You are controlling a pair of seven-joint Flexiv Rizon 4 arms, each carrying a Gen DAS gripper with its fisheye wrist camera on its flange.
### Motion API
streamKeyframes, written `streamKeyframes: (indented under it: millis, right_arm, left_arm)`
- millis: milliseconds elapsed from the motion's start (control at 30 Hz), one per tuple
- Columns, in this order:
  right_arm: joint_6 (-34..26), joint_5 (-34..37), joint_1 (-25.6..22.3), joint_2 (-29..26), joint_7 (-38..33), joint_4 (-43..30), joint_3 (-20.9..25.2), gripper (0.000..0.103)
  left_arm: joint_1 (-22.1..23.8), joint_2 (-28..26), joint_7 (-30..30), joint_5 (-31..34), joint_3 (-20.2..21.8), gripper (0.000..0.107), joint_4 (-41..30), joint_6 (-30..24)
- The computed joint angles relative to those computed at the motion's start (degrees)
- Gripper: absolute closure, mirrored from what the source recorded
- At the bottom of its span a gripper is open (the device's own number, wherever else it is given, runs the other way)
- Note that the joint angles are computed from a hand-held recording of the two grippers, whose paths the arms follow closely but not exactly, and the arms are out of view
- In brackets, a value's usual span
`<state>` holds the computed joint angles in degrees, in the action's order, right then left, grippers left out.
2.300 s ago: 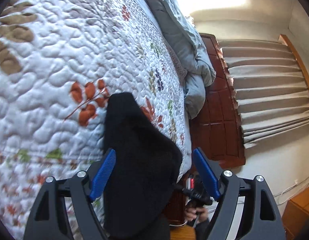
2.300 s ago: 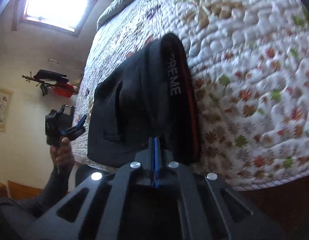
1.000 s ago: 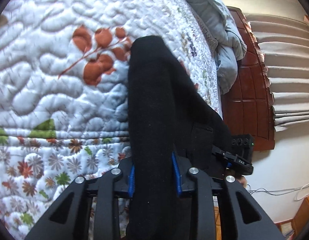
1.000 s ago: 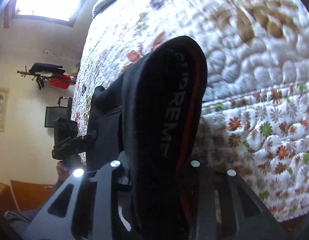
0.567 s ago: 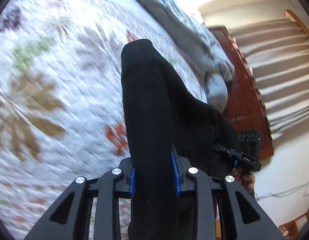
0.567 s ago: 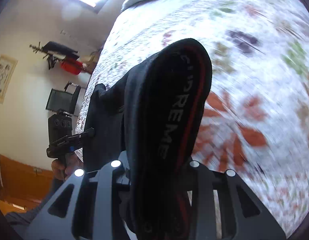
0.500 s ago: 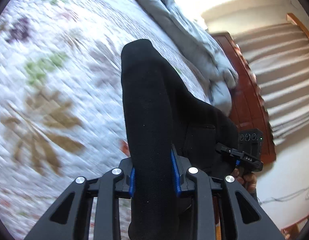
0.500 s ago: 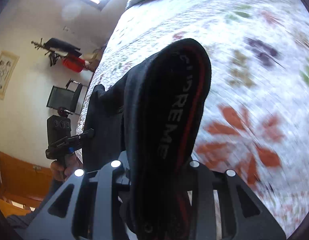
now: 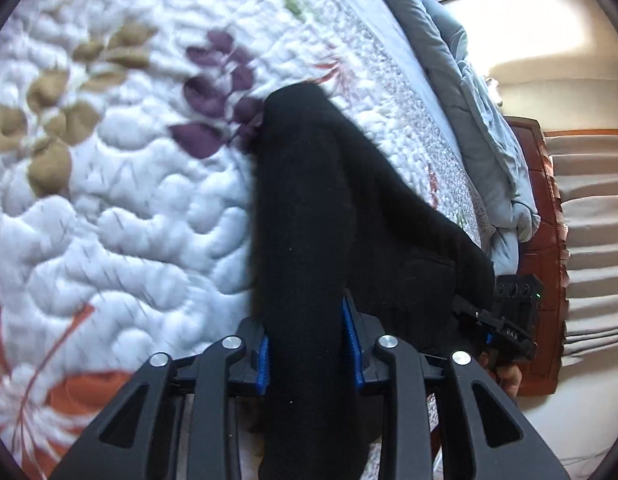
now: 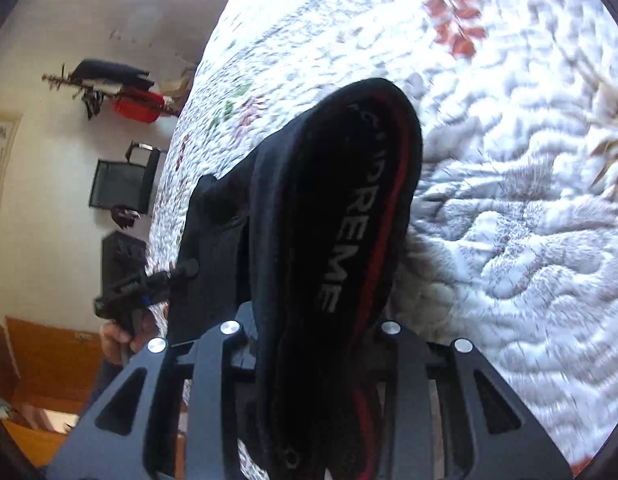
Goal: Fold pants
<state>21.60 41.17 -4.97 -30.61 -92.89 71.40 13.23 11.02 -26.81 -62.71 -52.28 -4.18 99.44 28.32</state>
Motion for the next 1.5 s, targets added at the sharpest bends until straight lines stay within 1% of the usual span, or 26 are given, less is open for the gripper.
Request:
streamKeyframes:
  millis: [67, 133, 167, 200, 233, 267, 300, 367, 433, 500, 600, 667, 700, 733, 767, 833, 900, 967, 1000, 1033, 1100, 1167, 1300, 1367, 1400, 1500]
  right_arm:
    - [0.1, -0.6, 0.0, -0.3, -1.0, 0.4, -0.2, 0.062]
    - [0.0, -0.8, -0.1, 0.3, -1.7, 0.9, -0.1, 0.042]
    - [0.4, -1.3, -0.1, 0.9, -1.4, 1.5, -0.4, 0.039]
    - [1.3, -1.5, -0.2, 2.0, -0.9, 2.2, -0.8, 0.039]
    - [3.0, -1.3, -0.6, 3.3, -0.8, 3.5, -1.1, 0.039]
    - [5.9, -1.3, -0.6, 4.8, -0.3, 5.2, -1.7, 0.041]
    - [9.1, -1.6, -0.4, 6.3, 0.2, 6.5, -2.4, 0.049]
    - [12.7, 0.8, -1.2, 7.7, -0.7, 5.9, -2.2, 0.055]
    - [12.8, 2.5, -1.3, 7.0, -2.1, 3.6, -1.5, 0.057]
    - [10.9, 3.5, -0.7, 4.8, -2.3, 0.0, -0.7, 0.058]
    - [8.5, 3.9, 0.8, -0.1, 0.7, -4.4, 0.0, 0.061]
    - [9.3, 2.6, 1.6, -2.5, 3.4, -4.8, -0.3, 0.072]
    - [9.9, 1.8, 1.7, -3.0, 3.9, -4.4, -0.3, 0.084]
    - [10.7, 1.6, 1.1, -3.3, 4.0, -3.2, -0.1, 0.091]
    - [10.9, 2.1, 0.3, -4.1, 4.3, -2.9, 0.2, 0.103]
    - [11.1, 2.9, -1.2, -4.1, 3.2, -1.8, 1.2, 0.103]
    - [11.1, 3.1, -2.2, -3.4, 1.8, -1.2, 1.7, 0.103]
    - [12.5, 2.8, -2.5, -0.9, 0.0, 0.7, 1.8, 0.097]
    - [13.4, 3.1, -2.7, 0.8, -0.7, 1.9, 1.8, 0.086]
    - [13.8, 3.9, -3.2, 2.6, -2.0, 3.2, 2.1, 0.083]
    - [12.1, 7.8, -5.3, 6.5, -6.5, 5.8, 3.5, 0.083]
    - [10.7, 9.9, -5.5, 10.1, -9.6, 9.2, 3.6, 0.083]
    - [8.4, 12.5, -4.7, 13.9, -12.1, 15.8, 2.4, 0.083]
    - [8.9, 11.6, -3.2, 14.0, -11.3, 18.2, 0.7, 0.094]
    - [9.0, 11.8, -2.9, 13.8, -10.8, 19.0, -0.3, 0.103]
    - [8.6, 15.0, -3.0, 13.7, -10.4, 19.6, -2.3, 0.103]
  left_arm:
    - [0.0, 0.1, 1.8, -1.6, -0.5, 0.070, 1.2, 0.8]
    - [0.1, 0.7, 2.6, -3.3, -0.6, 0.065, 2.2, 1.2]
    - [-0.2, 1.4, 2.6, -3.1, -0.2, 0.064, 2.5, 2.1]
    - [-0.7, 2.2, 2.5, -2.0, 0.5, 0.058, 2.8, 3.8]
    - [-2.4, 4.2, 2.0, 0.9, 2.1, 0.050, 3.7, 9.1]
    - [-3.5, 5.6, 1.8, 2.9, 2.8, 0.049, 4.4, 13.5]
    - [-4.0, 6.9, 2.9, 2.9, 2.7, 0.048, 5.2, 17.2]
    - [-3.8, 8.5, 6.9, 0.5, 1.2, 0.048, 5.4, 20.4]
    - [-3.4, 8.1, 10.2, -2.4, -0.6, 0.046, 3.7, 18.4]
    - [-3.0, 5.7, 12.0, -5.9, -2.7, 0.046, 0.4, 13.1]
    - [-4.0, 0.3, 8.7, -6.7, -4.3, 0.048, -5.2, 9.0]
    - [-4.6, -3.3, 5.6, -7.3, -5.1, 0.051, -8.0, 8.6]
    - [-5.0, -4.7, 4.1, -7.9, -5.7, 0.051, -8.9, 9.3]
    - [-4.8, -6.2, 2.8, -8.9, -6.2, 0.053, -9.7, 9.7]
    - [-4.5, -6.9, 2.5, -9.5, -6.5, 0.054, -9.9, 10.1]
    - [-3.7, -8.0, 1.8, -12.1, -7.9, 0.055, -10.7, 10.4]
    - [-3.0, -7.4, 2.1, -15.4, -8.9, 0.054, -9.9, 10.7]
    - [-2.3, -4.8, 4.3, -20.9, -9.3, 0.051, -6.8, 12.0]
    - [-2.1, -3.0, 6.0, -23.6, -9.1, 0.049, -4.8, 12.2]
    - [-2.1, -1.0, 7.2, -25.5, -8.4, 0.049, -2.8, 12.1]
    - [-2.4, 3.4, 10.1, -28.9, -6.5, 0.048, 2.4, 11.2]
    - [-3.4, 7.2, 12.6, -30.8, -4.4, 0.047, 7.1, 9.7]
    - [-6.6, 13.0, 16.8, -30.9, -0.5, 0.047, 15.6, 8.5]
    - [-7.8, 13.3, 17.1, -30.6, 0.6, 0.046, 17.4, 8.5]
    - [-8.2, 13.1, 17.3, -30.5, 0.9, 0.047, 17.9, 8.5]
    - [-8.6, 12.8, 17.7, -31.8, 1.4, 0.048, 18.4, 8.1]
